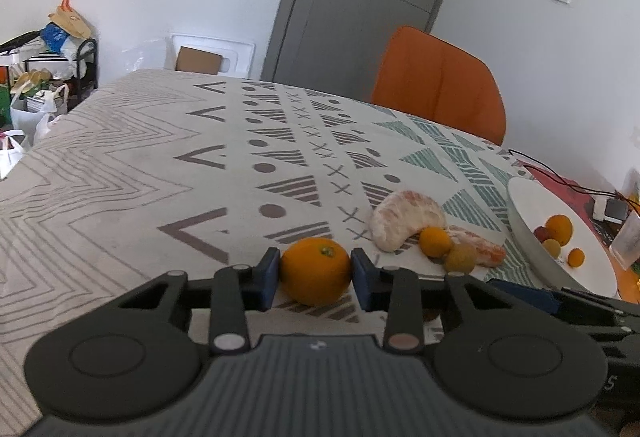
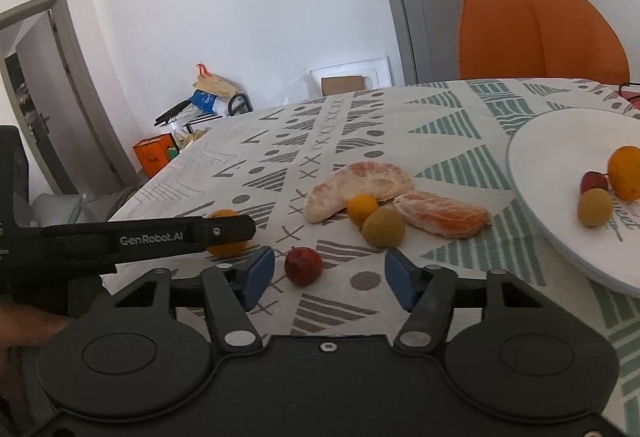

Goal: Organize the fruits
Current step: 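Grasp the small orange with the left tool while the right tool grasps the red plum, then carry the orange and plum over the white plate and open both tools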

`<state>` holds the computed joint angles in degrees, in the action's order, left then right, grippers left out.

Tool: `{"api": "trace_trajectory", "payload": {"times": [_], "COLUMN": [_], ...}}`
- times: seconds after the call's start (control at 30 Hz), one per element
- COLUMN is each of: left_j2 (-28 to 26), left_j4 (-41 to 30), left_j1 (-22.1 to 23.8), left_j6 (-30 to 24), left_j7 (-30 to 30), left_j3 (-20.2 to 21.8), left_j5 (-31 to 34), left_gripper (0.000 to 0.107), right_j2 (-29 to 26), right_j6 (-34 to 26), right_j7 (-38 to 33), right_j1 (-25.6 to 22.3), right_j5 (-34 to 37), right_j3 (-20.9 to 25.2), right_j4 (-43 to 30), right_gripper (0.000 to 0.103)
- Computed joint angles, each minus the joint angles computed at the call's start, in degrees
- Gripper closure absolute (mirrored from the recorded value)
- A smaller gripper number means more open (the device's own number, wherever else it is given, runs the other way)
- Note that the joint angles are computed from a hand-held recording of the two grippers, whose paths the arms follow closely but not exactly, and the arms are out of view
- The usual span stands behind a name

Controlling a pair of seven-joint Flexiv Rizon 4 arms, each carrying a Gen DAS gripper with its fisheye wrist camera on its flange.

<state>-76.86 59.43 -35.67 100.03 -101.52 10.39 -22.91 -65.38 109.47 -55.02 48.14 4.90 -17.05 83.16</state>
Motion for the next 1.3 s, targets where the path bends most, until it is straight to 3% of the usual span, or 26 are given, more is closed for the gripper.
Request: {"api": "trace_trajectory", "payload": {"times": [0.43, 0.53, 0.57, 0.6, 0.7, 1.3], "left_j2": [1.7, 2.1, 2.2, 2.2, 2.5, 2.7], "left_j4": [4.0, 4.6, 4.8, 4.8, 5.0, 3.9], "left_j1": [-1.8, -2.1, -2.1, -2.2, -2.5, -4.3], "left_j6": [0.8, 1.2, 1.4, 1.4, 1.8, 5.1], "left_j7": [-1.5, -1.3, -1.2, -1.0, -0.6, 6.3], "left_j3": [4.0, 4.2, 4.0, 4.1, 4.3, 2.6], "left_j5": [-2.0, -2.2, -2.1, -2.3, -2.5, -5.6], "left_gripper": [0.07, 0.07, 0.07, 0.07, 0.07, 0.07], "right_j2": [-1.0, -1.5, -1.8, -2.3, -1.5, 2.1], "right_j6": [-2.6, -3.5, -3.9, -3.8, -2.7, 2.9], "right_j7": [0.4, 0.7, 1.0, 1.5, 1.9, -1.9], "right_j1": [0.0, -0.7, -0.9, 0.1, -0.3, 5.4], "right_j5": [-2.8, -4.2, -4.6, -4.0, -4.3, 6.0], "right_j3": [0.3, 1.0, 1.1, -0.5, 0.1, -6.1], "right_j4": [-3.0, -3.9, -4.3, -4.4, -3.4, 4.7], "right_gripper": [0.051, 0.068, 0.079, 0.082, 0.082, 0.082]}}
